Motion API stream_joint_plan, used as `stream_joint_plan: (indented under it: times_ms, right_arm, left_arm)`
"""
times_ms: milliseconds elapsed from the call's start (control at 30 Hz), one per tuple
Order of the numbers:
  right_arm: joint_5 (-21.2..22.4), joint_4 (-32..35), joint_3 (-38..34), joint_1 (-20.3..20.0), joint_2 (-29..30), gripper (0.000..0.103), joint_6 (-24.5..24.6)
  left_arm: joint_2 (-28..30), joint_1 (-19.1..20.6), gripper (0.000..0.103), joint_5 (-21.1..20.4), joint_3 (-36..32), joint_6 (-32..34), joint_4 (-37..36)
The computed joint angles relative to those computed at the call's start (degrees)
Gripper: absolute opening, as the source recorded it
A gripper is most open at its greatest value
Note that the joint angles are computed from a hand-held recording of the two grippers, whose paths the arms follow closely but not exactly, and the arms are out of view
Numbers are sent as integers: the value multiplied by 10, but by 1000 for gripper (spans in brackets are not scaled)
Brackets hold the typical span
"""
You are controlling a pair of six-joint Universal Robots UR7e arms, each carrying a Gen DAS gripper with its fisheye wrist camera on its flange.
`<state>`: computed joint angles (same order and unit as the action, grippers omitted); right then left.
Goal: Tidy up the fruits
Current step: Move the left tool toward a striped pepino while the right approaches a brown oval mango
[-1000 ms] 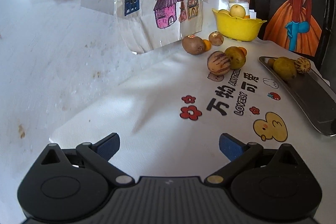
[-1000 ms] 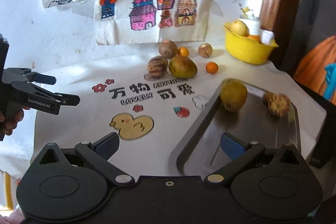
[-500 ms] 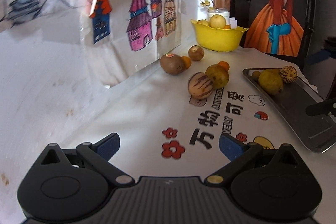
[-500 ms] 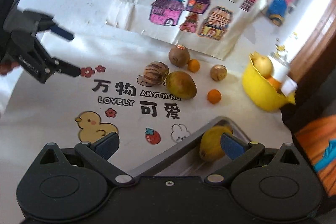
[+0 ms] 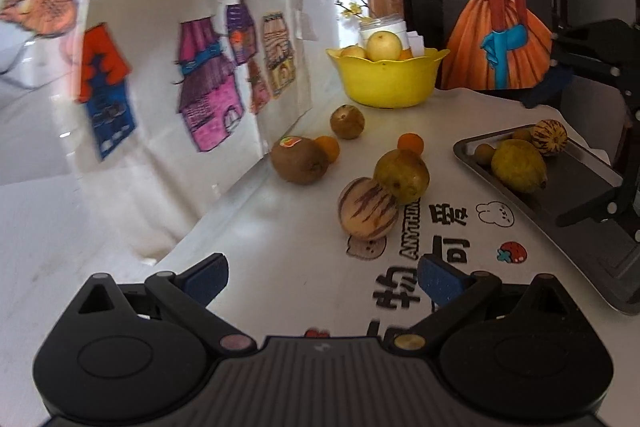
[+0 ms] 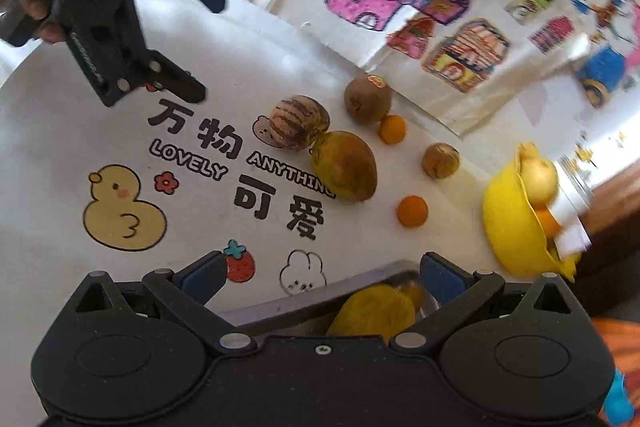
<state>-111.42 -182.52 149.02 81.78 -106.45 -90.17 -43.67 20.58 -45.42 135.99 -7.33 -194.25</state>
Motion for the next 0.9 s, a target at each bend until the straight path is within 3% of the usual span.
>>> stream_joint_plan:
  times_ms: [133, 333, 533, 900]
  right_arm:
    - [38, -28, -21, -17, 36, 99, -35]
    - [75, -1, -70, -36, 71, 89, -52]
    - [71, 22, -96, -40, 101, 84, -87]
    - [59, 31, -159, -53, 159, 72, -56]
  left_arm:
    - [29, 21, 103, -20, -29, 36, -17]
    - [58, 45, 103, -40, -68, 68, -19]
    - [74, 59, 102, -61, -94, 86, -9]
    - [88, 77, 90, -87, -122, 82, 14]
